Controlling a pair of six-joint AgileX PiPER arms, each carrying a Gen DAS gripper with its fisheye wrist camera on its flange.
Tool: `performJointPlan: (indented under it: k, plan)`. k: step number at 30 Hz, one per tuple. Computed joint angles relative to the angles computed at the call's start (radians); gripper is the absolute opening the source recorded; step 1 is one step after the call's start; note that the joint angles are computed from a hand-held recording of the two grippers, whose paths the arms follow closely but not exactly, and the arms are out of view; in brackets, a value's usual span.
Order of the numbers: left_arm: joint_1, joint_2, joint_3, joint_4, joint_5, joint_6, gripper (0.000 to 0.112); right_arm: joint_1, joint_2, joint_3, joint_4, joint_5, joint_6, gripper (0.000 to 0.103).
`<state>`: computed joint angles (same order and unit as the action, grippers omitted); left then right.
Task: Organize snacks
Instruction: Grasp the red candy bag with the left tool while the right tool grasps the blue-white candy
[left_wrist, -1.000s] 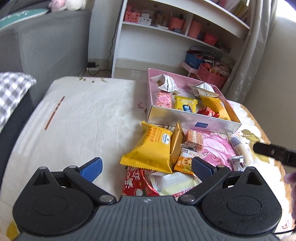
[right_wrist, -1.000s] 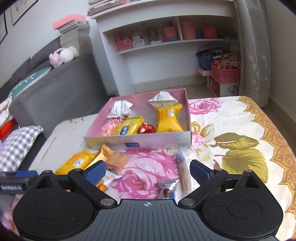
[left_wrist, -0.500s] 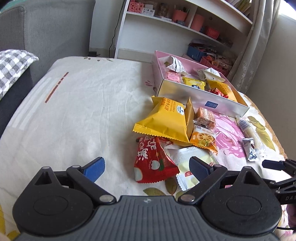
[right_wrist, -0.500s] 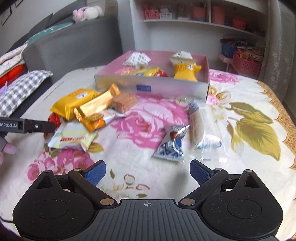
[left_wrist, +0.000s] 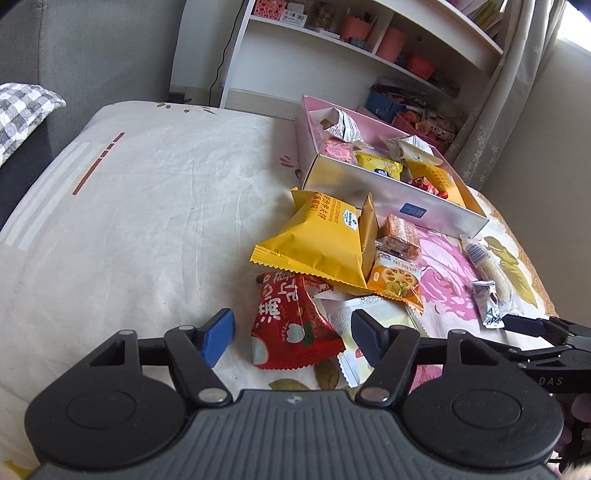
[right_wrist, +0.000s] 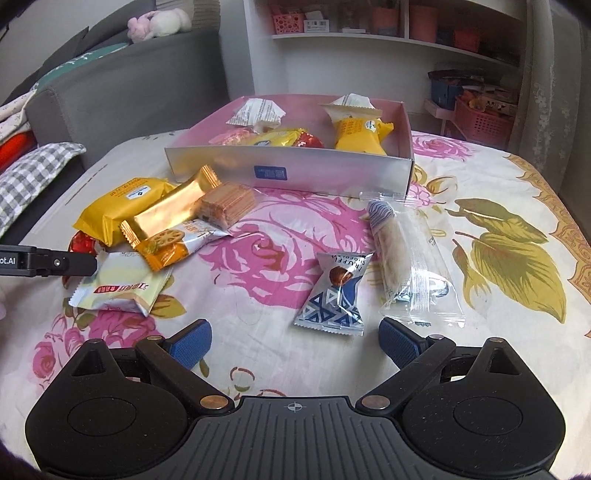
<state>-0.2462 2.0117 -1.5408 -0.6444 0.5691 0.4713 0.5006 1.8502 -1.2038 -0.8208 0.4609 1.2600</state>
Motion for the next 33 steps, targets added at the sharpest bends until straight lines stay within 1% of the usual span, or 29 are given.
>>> performJointPlan:
  k: [2,6,8,10,12,13,15,16,18,19,21,22,26,29,33]
  plan:
    - [0.003,0.002,-0.005,-0.004,0.007,-0.003,0.059,-0.002,0.013,-0.021,0.006,0.016,0.002,0.098]
    - [0.01,0.003,-0.008,-0.016,0.01,-0.007,0.047,-0.004,0.03,-0.051,0.011,0.034,0.003,0.096]
    - [0.015,0.005,-0.013,-0.025,0.02,-0.007,0.044,-0.005,0.035,-0.059,0.01,0.039,0.008,0.093]
    - [0.016,0.008,-0.018,-0.025,0.024,-0.013,0.043,0.001,0.04,-0.066,-0.005,0.055,0.019,0.09]
    - [0.017,0.007,-0.018,-0.028,0.025,-0.013,0.041,0.008,0.044,-0.073,-0.021,0.079,0.031,0.082]
    - [0.018,0.007,-0.018,-0.031,0.026,-0.013,0.04,0.01,0.044,-0.075,-0.027,0.087,0.035,0.08]
    - [0.017,0.006,-0.019,-0.024,0.024,-0.019,0.037,0.009,0.041,-0.073,-0.033,0.087,0.043,0.07]
    - [0.017,0.005,-0.021,-0.019,0.025,-0.024,0.037,0.008,0.039,-0.072,-0.037,0.087,0.047,0.067]
    - [0.016,0.003,-0.02,-0.011,0.024,-0.028,0.036,0.006,0.038,-0.072,-0.041,0.088,0.049,0.055]
    - [0.015,0.002,-0.021,-0.002,0.025,-0.033,0.036,0.006,0.037,-0.071,-0.043,0.087,0.05,0.051]
    - [0.009,0.0,-0.024,0.025,0.024,-0.045,0.035,0.005,0.035,-0.072,-0.043,0.084,0.046,0.036]
    - [0.005,-0.001,-0.028,0.044,0.024,-0.053,0.035,0.004,0.035,-0.074,-0.039,0.083,0.039,0.033]
    - [-0.005,-0.01,-0.031,0.084,0.021,-0.062,0.034,0.01,0.033,-0.078,-0.046,0.086,0.035,0.028]
    - [-0.005,-0.018,-0.026,0.093,0.018,-0.06,0.034,0.007,0.023,-0.073,-0.039,0.072,0.026,0.024]
    - [-0.008,-0.022,-0.03,0.114,0.021,-0.073,0.034,0.011,0.017,-0.074,-0.041,0.069,0.021,0.023]
